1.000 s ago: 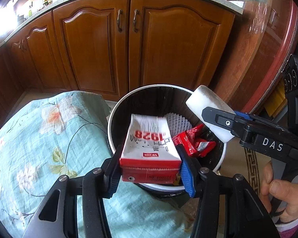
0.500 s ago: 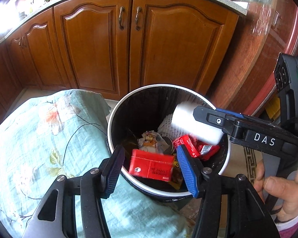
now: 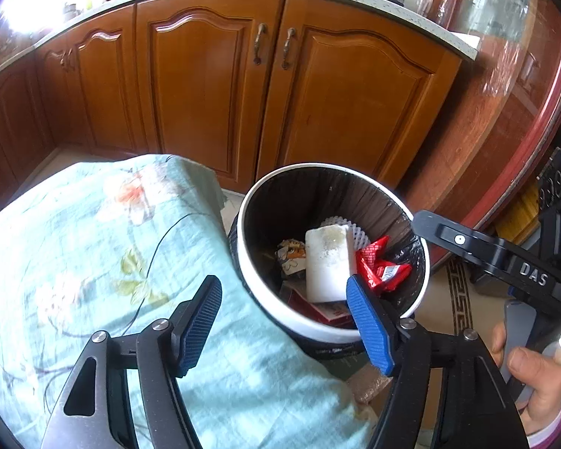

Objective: Collect trash

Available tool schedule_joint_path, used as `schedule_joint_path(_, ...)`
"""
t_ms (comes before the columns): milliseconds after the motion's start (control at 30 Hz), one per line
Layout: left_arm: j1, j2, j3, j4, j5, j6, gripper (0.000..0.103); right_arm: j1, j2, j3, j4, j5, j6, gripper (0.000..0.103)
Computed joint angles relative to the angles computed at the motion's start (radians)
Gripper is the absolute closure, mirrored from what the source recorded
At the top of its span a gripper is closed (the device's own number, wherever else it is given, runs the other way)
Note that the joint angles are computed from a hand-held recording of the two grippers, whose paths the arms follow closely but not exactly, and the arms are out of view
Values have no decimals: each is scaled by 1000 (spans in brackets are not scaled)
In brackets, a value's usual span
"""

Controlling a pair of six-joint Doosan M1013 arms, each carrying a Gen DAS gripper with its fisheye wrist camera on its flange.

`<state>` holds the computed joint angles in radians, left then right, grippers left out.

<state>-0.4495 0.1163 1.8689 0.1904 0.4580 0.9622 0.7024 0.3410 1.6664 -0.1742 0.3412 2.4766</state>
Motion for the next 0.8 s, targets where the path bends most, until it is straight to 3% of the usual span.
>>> schedule_joint_path(133, -5, -39, 46, 29, -19, -71, 30, 30, -22, 29, -118, -21, 141, 15)
schedule_joint_path(400, -30, -140, 157, 95, -62, -184, 27, 108, -56, 78, -415, -15, 477, 10)
schedule_joint_path(667, -96, -262, 273, 460, -74, -587, 24, 207, -88, 108, -835, 83, 873, 3)
schedule_joint_path(800, -154, -315, 319, 692, -37, -810, 18, 256, -96, 114, -965, 175, 974, 2)
